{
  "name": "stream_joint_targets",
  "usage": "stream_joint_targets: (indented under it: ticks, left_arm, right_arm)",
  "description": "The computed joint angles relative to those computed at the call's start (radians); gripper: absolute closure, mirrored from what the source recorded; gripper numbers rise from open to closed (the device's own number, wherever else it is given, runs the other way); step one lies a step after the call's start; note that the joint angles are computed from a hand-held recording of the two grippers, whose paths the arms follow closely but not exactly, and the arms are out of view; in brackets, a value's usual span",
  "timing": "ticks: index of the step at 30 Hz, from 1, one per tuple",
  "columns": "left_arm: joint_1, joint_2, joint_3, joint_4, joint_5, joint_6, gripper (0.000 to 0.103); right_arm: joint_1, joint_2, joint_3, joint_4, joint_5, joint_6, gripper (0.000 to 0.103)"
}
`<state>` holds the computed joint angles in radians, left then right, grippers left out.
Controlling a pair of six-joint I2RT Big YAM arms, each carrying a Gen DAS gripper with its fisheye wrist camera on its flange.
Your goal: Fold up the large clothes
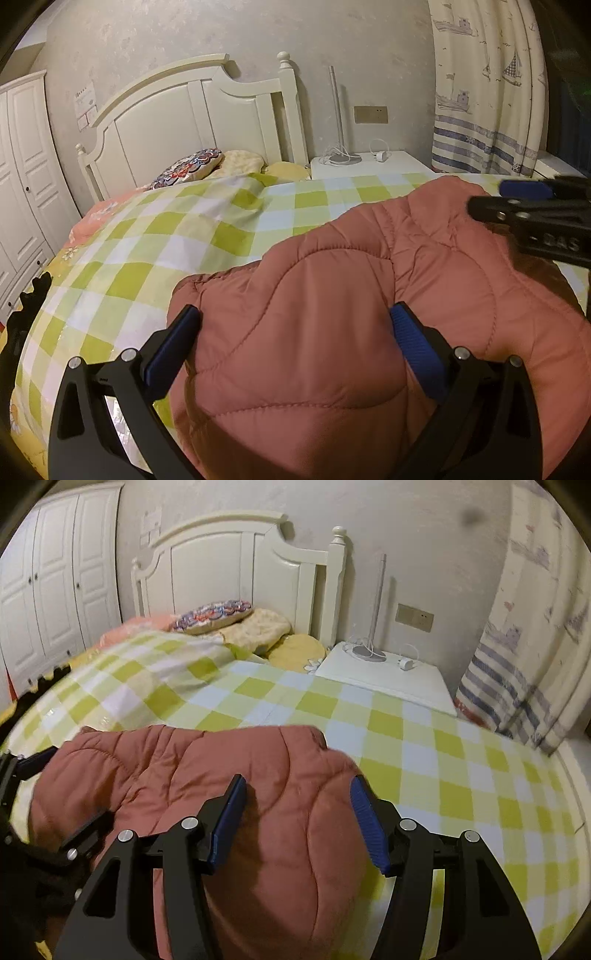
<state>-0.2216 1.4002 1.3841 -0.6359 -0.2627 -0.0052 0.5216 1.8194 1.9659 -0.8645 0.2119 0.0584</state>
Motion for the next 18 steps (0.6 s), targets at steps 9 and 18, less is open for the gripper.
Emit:
stream_joint_targets:
  ticks: [9,18]
  left_arm:
    - [0.003,0.009,0.009,-0.014,0.012,0.006,0.002]
    - [0.015,0.005,0.004,-0.011,0.041,-0.007,0.002]
  right_arm:
    - [-0.015,0.148,0.157,-0.215,-0.051,-0.004,0.040]
    - [0.019,-0.023,-0.024,-0.062,0.010,-0.009,0.039]
